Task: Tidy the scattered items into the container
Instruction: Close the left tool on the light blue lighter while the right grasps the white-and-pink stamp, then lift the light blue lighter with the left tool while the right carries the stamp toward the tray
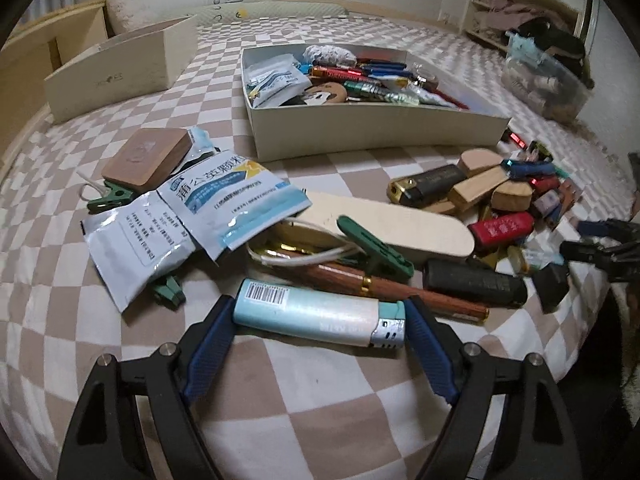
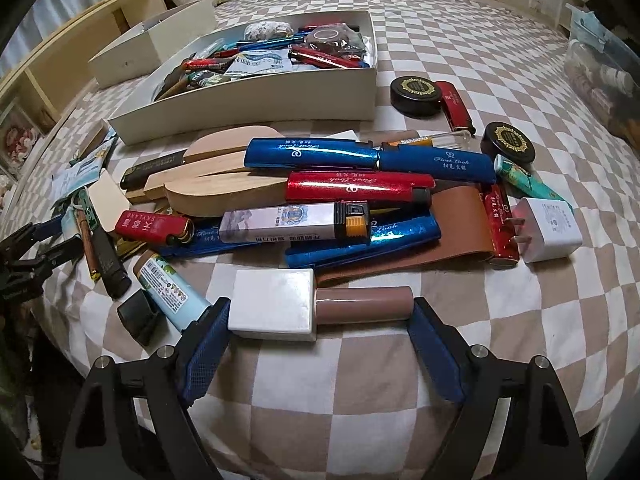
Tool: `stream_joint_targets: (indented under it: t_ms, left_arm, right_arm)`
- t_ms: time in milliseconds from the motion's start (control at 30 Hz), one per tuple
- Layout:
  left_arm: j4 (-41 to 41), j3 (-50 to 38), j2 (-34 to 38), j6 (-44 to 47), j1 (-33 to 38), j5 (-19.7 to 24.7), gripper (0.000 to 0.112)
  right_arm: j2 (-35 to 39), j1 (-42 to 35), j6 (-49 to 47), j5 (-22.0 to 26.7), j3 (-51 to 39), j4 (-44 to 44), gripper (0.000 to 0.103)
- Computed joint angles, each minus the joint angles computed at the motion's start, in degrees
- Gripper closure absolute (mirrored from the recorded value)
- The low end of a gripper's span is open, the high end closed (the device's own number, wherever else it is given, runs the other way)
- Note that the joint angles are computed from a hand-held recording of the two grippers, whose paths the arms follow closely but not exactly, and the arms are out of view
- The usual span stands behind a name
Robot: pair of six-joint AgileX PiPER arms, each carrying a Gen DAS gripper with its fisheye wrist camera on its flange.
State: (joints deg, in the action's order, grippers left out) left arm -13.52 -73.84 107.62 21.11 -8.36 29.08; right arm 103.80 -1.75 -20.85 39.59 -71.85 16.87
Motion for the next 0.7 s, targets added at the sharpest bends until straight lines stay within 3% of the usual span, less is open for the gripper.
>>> stream_joint_targets:
  t_ms: [67, 433, 700]
  left_arm:
    - [5.61, 0.48, -0.43, -6.28, -1.44, -0.45, 0.028]
    - [15.84, 3.0, -3.26, -22.34, -4.26, -0.18, 0.028]
    - [17.71, 4.36, -5.5, -28.66, -6.41, -0.83, 0.028]
  right_arm:
    - [-0.16, 0.12, 0.2, -0.43, 0.3, -0.23, 0.016]
    - [-1.85, 0.95, 3.02, -3.79, 3.17, -1.77, 0.016]
    - [-2.54, 2.36, 6.25, -4.77, 4.26, -5.25, 0.016]
